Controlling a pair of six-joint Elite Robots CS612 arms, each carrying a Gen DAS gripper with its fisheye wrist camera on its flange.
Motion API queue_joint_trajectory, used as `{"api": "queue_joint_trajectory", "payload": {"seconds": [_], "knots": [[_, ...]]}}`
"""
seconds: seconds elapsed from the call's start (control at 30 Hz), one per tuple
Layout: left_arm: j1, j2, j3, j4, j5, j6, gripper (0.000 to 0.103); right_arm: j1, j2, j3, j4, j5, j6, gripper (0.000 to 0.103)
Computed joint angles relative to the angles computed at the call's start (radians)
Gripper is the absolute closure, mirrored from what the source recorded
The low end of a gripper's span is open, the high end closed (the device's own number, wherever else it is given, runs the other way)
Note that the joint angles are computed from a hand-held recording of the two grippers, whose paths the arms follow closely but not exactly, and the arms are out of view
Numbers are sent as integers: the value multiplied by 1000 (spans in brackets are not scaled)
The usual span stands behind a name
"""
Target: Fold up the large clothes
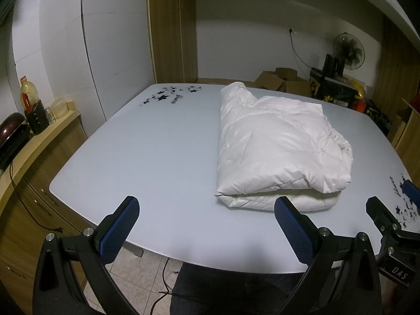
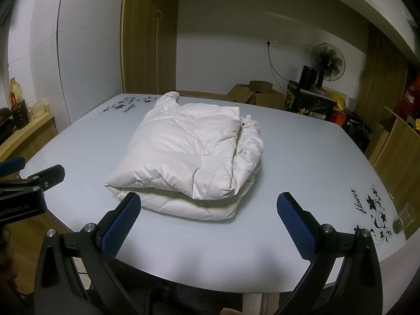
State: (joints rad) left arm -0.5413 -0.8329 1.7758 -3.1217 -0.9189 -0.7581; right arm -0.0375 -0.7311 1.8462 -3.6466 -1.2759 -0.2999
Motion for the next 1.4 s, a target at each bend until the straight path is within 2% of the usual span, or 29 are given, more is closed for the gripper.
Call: {"api": "queue_joint_trajectory", "payload": {"seconds": [0.43, 0.93, 1.4], "knots": [[2, 0, 1, 0, -7, -1, 0, -2, 0, 2, 0, 5, -9, 0], [2, 3, 3, -35, -28, 35, 0, -3, 0, 4, 2, 7, -17, 0], [6, 3, 3, -40, -40, 36, 0, -20, -2, 10, 6, 27, -47, 0]]}}
